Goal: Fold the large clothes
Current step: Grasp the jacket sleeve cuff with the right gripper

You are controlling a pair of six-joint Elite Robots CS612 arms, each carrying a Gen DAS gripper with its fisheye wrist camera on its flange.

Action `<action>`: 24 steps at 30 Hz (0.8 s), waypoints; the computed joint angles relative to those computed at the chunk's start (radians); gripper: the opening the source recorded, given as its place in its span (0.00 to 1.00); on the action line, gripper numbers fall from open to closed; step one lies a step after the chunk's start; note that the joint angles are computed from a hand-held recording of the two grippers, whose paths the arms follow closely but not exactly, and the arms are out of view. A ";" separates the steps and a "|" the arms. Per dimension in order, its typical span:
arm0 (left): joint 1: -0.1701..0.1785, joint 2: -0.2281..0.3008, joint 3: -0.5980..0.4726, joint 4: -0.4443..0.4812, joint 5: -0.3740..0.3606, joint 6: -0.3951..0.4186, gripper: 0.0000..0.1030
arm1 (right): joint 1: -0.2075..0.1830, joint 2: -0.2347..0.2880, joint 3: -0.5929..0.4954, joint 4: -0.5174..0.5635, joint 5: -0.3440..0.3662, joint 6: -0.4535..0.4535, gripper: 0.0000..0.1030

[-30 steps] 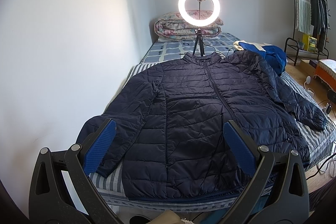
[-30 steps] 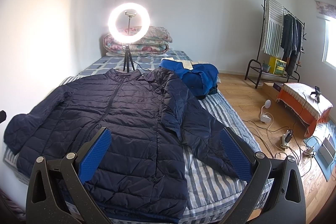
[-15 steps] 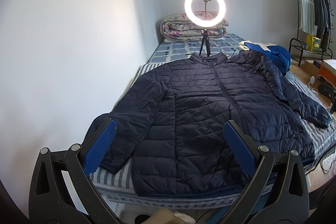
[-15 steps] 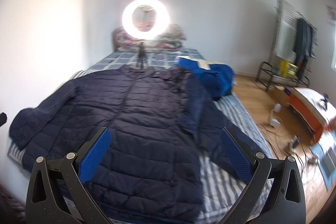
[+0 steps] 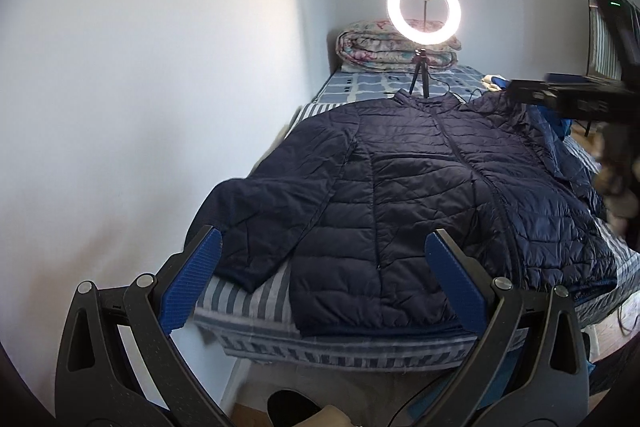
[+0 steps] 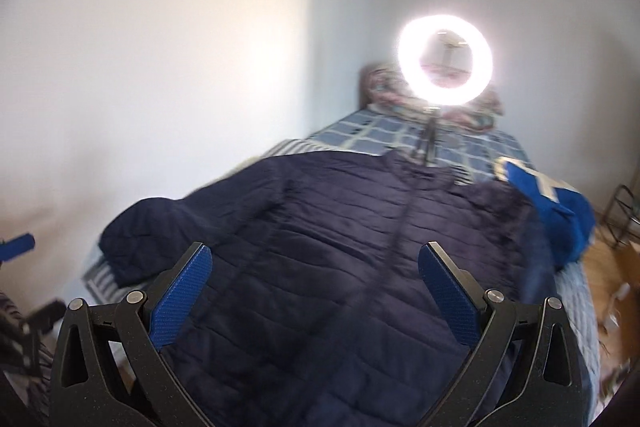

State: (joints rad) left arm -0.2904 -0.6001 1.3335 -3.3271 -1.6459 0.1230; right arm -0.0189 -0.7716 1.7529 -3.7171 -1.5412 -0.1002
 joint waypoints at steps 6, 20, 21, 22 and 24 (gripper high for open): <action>0.017 -0.002 0.016 -0.017 -0.021 -0.027 0.98 | 0.028 0.039 -0.113 0.164 0.178 -0.107 0.99; 0.035 0.004 0.014 0.068 -0.016 -0.036 0.92 | 0.116 0.179 -0.368 0.644 0.399 -0.462 0.69; 0.035 0.005 0.011 0.087 -0.013 -0.036 0.91 | 0.120 0.191 -0.392 0.692 0.414 -0.476 0.69; 0.038 0.006 0.007 0.104 -0.012 -0.039 0.90 | 0.124 0.203 -0.414 0.723 0.417 -0.481 0.69; 0.045 0.004 0.005 0.137 -0.037 -0.045 0.90 | 0.134 0.225 -0.450 0.759 0.399 -0.500 0.69</action>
